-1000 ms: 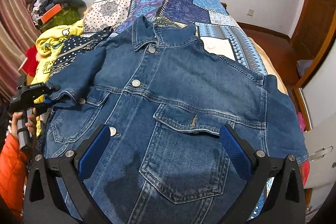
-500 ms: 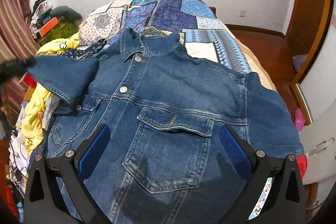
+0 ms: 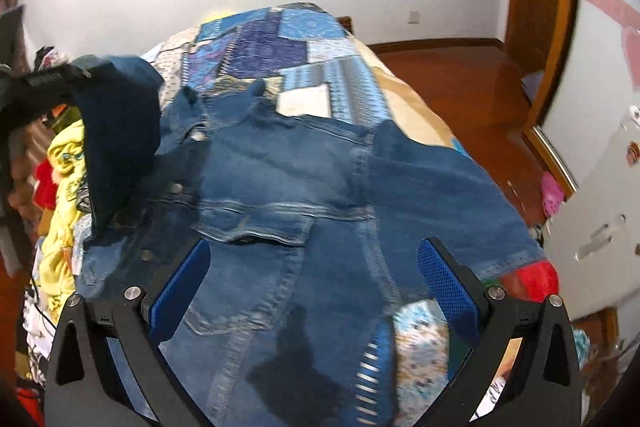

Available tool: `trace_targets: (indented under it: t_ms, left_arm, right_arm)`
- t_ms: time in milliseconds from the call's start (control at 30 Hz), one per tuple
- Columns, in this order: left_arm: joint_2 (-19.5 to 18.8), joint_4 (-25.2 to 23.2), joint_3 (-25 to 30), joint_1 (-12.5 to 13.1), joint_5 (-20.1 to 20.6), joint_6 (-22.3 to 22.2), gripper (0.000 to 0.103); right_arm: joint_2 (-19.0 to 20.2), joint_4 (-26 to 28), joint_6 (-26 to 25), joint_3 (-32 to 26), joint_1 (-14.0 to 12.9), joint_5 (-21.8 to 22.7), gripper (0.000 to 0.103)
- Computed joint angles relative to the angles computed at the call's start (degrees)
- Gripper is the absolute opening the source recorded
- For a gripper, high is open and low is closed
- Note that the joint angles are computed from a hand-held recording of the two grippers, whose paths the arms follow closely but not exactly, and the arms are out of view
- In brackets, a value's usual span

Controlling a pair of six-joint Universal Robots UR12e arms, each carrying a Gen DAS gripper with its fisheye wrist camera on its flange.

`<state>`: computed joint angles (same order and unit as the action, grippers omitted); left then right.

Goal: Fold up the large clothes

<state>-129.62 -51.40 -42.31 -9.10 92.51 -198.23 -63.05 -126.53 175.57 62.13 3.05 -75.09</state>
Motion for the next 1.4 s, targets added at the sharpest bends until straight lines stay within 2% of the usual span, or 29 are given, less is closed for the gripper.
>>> trace_targets:
  t_ms: [200, 300, 367, 433, 500, 600, 767, 867, 1033, 1167, 1300, 1400]
  left_arm:
    - [-6.44, -13.04, 8.27, -2.69, -0.83, 3.30, 0.003]
    - [-8.13, -18.58, 10.49, -3.41, -1.49, 4.98, 0.004]
    - [-8.27, -20.42, 10.46, -3.59, -2.84, 6.17, 0.012]
    - [-8.08, -21.25, 10.04, -3.55, -5.82, 7.03, 0.031]
    - [-6.98, -20.74, 8.16, -3.28, -9.42, 8.11, 0.042]
    - [-5.14, -18.57, 5.64, -3.82, -9.23, 10.81, 0.053]
    - [-2.10, -14.67, 1.82, -3.50, -9.06, 10.33, 0.058]
    - [0.14, -10.40, -1.39, -3.17, -4.92, 8.59, 0.067]
    - [4.44, -3.91, -8.30, -2.77, 5.39, 6.75, 0.089]
    - [7.08, -2.56, -12.85, -1.90, 9.42, 5.46, 0.091]
    - [8.90, -3.86, -16.22, -1.11, 11.31, 2.97, 0.091]
    - [9.96, -4.92, -18.37, -0.63, 11.59, 0.99, 0.091]
  right_arm:
    - [-0.84, 1.09, -0.04, 1.35, -1.29, -1.99, 0.103]
    - [-1.09, 1.71, 0.44, 1.93, -1.80, -3.01, 0.103]
    - [-1.22, 2.25, 1.21, 2.36, -2.16, -3.40, 0.103]
    - [-1.34, 2.70, 2.01, 2.74, -2.46, -3.44, 0.103]
    - [-1.34, 3.24, 2.98, 3.03, -2.76, -3.31, 0.103]
    - [-1.33, 3.69, 4.24, 3.33, -2.97, -3.22, 0.103]
    - [-1.56, 3.12, 5.44, 3.87, -3.51, -2.30, 0.103]
    - [-1.58, 2.10, 6.30, 3.84, -4.04, -1.92, 0.103]
    - [-1.42, 1.50, 8.47, 3.70, -5.42, -0.38, 0.103]
    - [-0.42, 4.49, 10.33, 2.68, -6.52, 0.18, 0.103]
    - [1.00, 8.12, 11.43, 1.44, -7.10, -0.07, 0.103]
    - [2.41, 10.94, 12.22, 0.13, -7.61, 1.56, 0.103]
